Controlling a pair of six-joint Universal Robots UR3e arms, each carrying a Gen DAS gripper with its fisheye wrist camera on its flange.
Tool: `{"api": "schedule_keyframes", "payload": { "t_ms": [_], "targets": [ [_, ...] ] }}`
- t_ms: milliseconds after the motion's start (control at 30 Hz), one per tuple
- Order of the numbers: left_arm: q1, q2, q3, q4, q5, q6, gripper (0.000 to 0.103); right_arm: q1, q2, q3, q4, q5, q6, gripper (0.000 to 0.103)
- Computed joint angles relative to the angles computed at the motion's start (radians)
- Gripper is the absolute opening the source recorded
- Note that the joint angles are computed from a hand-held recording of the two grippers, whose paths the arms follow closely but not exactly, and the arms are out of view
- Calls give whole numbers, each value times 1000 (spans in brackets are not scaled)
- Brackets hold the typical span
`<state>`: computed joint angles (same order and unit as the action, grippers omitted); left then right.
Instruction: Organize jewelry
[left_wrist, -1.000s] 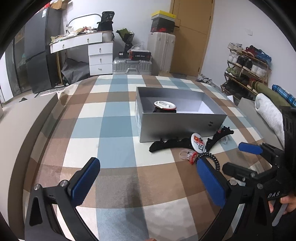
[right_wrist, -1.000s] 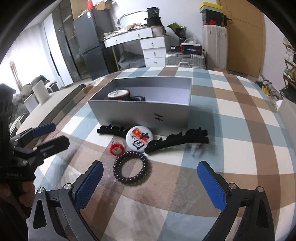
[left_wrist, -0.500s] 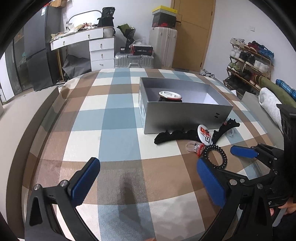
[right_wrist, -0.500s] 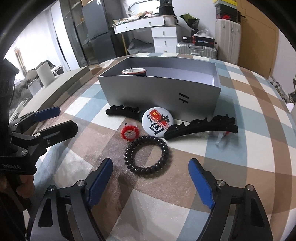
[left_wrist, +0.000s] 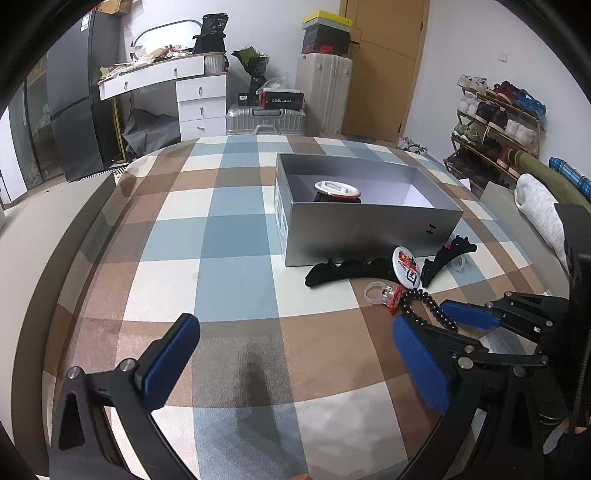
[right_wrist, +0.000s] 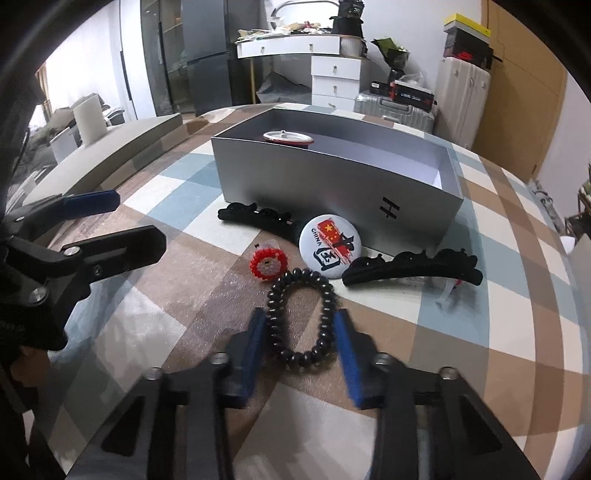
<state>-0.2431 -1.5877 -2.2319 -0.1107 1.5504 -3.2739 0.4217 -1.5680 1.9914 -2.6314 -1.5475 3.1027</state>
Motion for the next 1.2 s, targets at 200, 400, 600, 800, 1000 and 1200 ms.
{"api": "schedule_keyframes", "payload": {
  "t_ms": [200, 400, 600, 800, 1000, 1200],
  "targets": [
    [3, 0, 2, -5, -7, 0, 102, -22, -37, 22, 2, 51, -11, 29],
    [6, 1, 7, -14, -15, 1, 102, -32, -81, 38, -29, 91, -26, 29],
    [0, -7, 18, -30, -25, 2, 102, -62, -122, 50, -43, 115, -18, 29],
    [-15, -47, 66, -65, -43, 3, 102, -102, -160, 70, -57, 136, -12, 29],
    [-41, -101, 124, -114, -47, -6, 102, -152, -198, 89, -44, 157, -16, 30],
    [-68, -121, 174, -193, -14, 26, 90, -188, -227, 105, -32, 185, -17, 30]
  ]
}}
